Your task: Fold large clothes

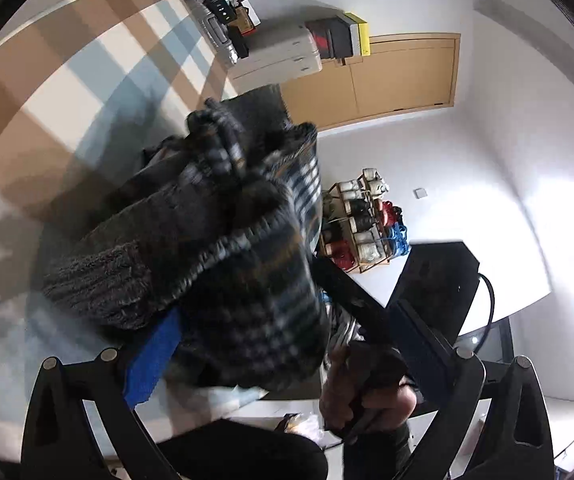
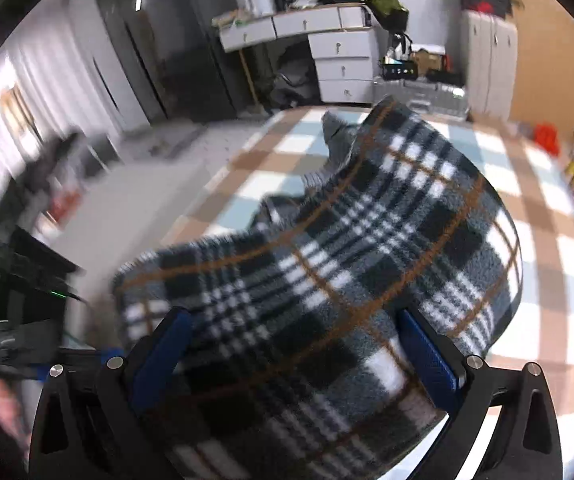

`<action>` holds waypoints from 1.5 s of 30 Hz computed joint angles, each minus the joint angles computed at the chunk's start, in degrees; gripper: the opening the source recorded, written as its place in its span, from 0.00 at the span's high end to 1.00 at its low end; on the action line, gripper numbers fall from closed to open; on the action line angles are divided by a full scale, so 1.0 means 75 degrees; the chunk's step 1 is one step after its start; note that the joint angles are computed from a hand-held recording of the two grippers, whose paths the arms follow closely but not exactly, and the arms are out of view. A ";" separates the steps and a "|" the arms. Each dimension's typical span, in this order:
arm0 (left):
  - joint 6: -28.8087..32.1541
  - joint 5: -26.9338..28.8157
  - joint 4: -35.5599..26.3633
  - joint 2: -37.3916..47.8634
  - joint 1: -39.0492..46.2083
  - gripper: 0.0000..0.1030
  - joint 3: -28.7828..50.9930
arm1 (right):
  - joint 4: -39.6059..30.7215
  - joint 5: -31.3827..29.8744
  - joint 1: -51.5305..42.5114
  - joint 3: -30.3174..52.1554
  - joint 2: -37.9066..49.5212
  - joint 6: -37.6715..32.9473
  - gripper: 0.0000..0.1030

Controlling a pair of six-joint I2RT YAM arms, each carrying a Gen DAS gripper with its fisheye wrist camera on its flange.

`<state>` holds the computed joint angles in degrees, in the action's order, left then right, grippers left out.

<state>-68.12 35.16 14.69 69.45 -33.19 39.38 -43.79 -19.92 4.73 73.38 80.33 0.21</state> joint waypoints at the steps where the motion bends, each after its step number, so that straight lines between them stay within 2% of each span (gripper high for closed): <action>1: 0.0041 0.0069 0.0091 0.0161 0.0032 0.05 0.0175 | 0.0051 -0.0562 -0.0381 -0.0036 -0.0084 0.0156 0.00; 2: 0.0157 0.0179 0.0064 0.0344 0.0091 0.05 0.0404 | 0.0132 -0.0816 -0.0691 -0.0088 -0.0167 0.0300 0.01; 6: 0.0139 0.0770 0.0479 0.1260 0.0207 0.05 0.1171 | 0.0308 -0.0411 -0.1387 -0.0187 -0.0080 0.0214 0.00; 8: -0.0002 0.0985 0.0783 0.1721 0.0242 0.05 0.1416 | -0.0281 -0.0270 -0.1349 0.0119 0.0560 -0.0068 0.00; 10: -0.0106 0.1422 0.1223 0.2407 0.0230 0.05 0.1822 | -0.0002 -0.0077 -0.1169 -0.0219 0.0437 -0.0207 0.00; 13: 0.0036 0.1825 0.1634 0.3118 0.0184 0.05 0.2454 | -0.0008 -0.0007 -0.1015 -0.0165 0.0437 -0.0068 0.00; 14: -0.0079 0.2055 0.1988 0.3311 0.0201 0.05 0.2567 | 0.0023 -0.0033 -0.1021 -0.0183 0.0424 -0.0037 0.00; 15: -0.0620 0.2599 0.2989 0.3773 0.0244 0.05 0.2745 | 0.0046 -0.0058 -0.1013 -0.0250 0.0346 -0.0038 0.00; 16: -0.0893 0.2850 0.3498 0.3964 0.0278 0.05 0.2787 | 0.0064 -0.0076 -0.1009 -0.0286 0.0298 -0.0026 0.00; 18: -0.1019 0.3223 0.4090 0.4252 0.0391 0.05 0.2748 | -0.0036 -0.0154 -0.1152 -0.0364 0.0164 -0.0048 0.00; 20: -0.1844 0.3493 0.5099 0.4391 0.0627 0.06 0.2217 | -0.0164 0.0064 -0.1116 -0.0324 0.0071 -0.0051 0.00; 22: -0.2187 0.3574 0.5774 0.4084 0.0977 0.05 0.1411 | -0.0060 0.0155 -0.1106 -0.0415 -0.0080 0.0071 0.00; 24: -0.2120 0.3594 0.5682 0.3552 0.1360 0.05 0.0717 | 0.0010 0.0240 -0.1080 -0.0380 -0.0085 0.0172 0.00; 27: -0.1903 0.3759 0.5433 0.2913 0.1859 0.05 -0.0045 | 0.0047 0.1132 -0.0525 -0.0331 -0.0351 0.0119 0.00; 30: -0.2499 0.3758 0.6247 0.2863 0.2153 0.05 -0.0642 | 0.0170 0.1815 0.0080 -0.0320 -0.0809 0.0263 0.00; 32: -0.2570 0.3670 0.6321 0.2756 0.2161 0.05 -0.0831 | -0.0015 0.1998 0.0440 -0.0133 -0.0788 0.0289 0.00; 34: -0.1887 0.3574 0.5293 0.2260 0.2093 0.05 -0.0903 | -0.0328 0.2291 0.0827 0.0092 -0.0505 0.0189 0.00; 36: -0.1154 0.3201 0.4059 0.1849 0.1758 0.05 -0.0893 | -0.0430 0.2233 0.0887 0.0108 -0.0360 0.0200 0.01; 40: -0.0503 0.2955 0.2703 0.1755 0.1235 0.05 -0.0387 | -0.0333 0.2189 0.0901 -0.0049 -0.0393 0.0388 0.00; 42: -0.0561 0.2808 0.2749 0.1551 0.1303 0.05 -0.0512 | -0.0320 0.2393 0.1066 -0.0109 -0.0472 0.0470 0.00; 45: -0.1297 0.2853 0.3651 0.1397 0.1670 0.05 -0.1012 | -0.0249 0.2983 0.1558 -0.0258 -0.0612 0.0467 0.00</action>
